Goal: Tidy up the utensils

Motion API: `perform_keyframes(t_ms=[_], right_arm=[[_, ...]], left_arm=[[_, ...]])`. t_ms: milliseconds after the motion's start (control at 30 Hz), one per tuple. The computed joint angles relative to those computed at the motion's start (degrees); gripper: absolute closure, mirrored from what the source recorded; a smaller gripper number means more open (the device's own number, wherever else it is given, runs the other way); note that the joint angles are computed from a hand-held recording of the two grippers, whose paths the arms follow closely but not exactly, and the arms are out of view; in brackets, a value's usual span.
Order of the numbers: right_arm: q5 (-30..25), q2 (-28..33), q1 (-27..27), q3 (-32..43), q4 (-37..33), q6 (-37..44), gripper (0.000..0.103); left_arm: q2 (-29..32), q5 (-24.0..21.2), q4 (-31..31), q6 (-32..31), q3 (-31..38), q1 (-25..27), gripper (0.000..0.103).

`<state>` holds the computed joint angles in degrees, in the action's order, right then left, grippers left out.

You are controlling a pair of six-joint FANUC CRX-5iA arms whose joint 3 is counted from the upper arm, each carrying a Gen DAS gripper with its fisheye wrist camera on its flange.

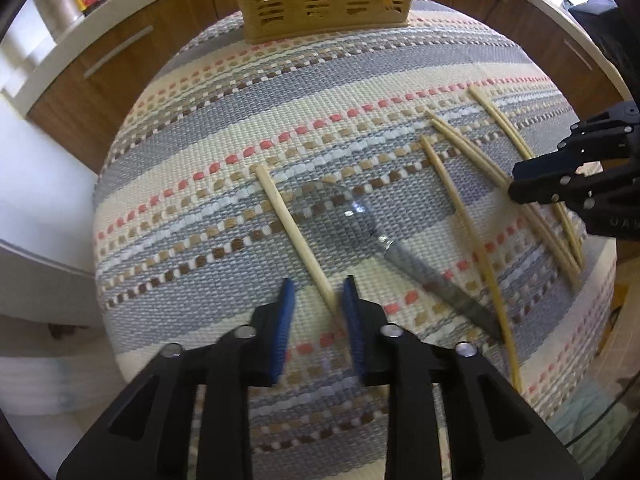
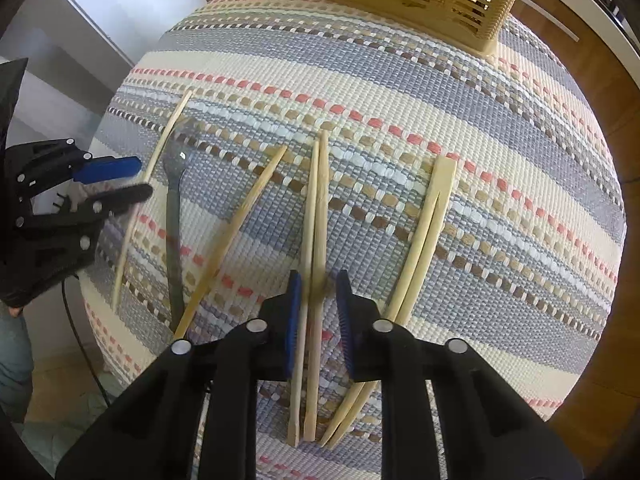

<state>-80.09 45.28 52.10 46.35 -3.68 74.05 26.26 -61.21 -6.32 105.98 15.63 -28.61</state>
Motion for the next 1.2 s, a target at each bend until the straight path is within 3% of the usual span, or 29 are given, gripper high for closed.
perform_keyframes(t_ms=[133, 467, 600, 767, 1000, 1200], right_arm=[[1.4, -1.4, 0.3, -2.6, -0.4, 0.1, 0.09], [-6.9, 4.6, 1.2, 9.1, -0.1, -0.2, 0.09], [-4.3, 2.7, 0.4, 7.9, -1.9, -0.4, 0.09], [-7.3, 4.9, 0.7, 10.6, -1.0, -0.3, 0.09], [-5.5, 4.3, 1.8, 8.1, 0.3, 1.5, 0.09], [-0.8, 0.6, 1.0, 3.5, -1.5, 1.7, 0.09]], left_arm=[[-1.4, 1.7, 3.6, -1.3, -2.8, 2.0, 0.091], [1.7, -3.2, 2.1, -1.4, 2.5, 1.3, 0.087], [2.2, -2.6, 3.0, -1.5, 2.9, 1.2, 0.085], [1.0, -1.6, 3.2, -1.9, 1.2, 1.6, 0.085], [0.1, -0.3, 3.6, -2.5, -0.5, 1.8, 0.085], [-0.1, 0.2, 4.3, -3.3, -1.0, 2.3, 0.085]])
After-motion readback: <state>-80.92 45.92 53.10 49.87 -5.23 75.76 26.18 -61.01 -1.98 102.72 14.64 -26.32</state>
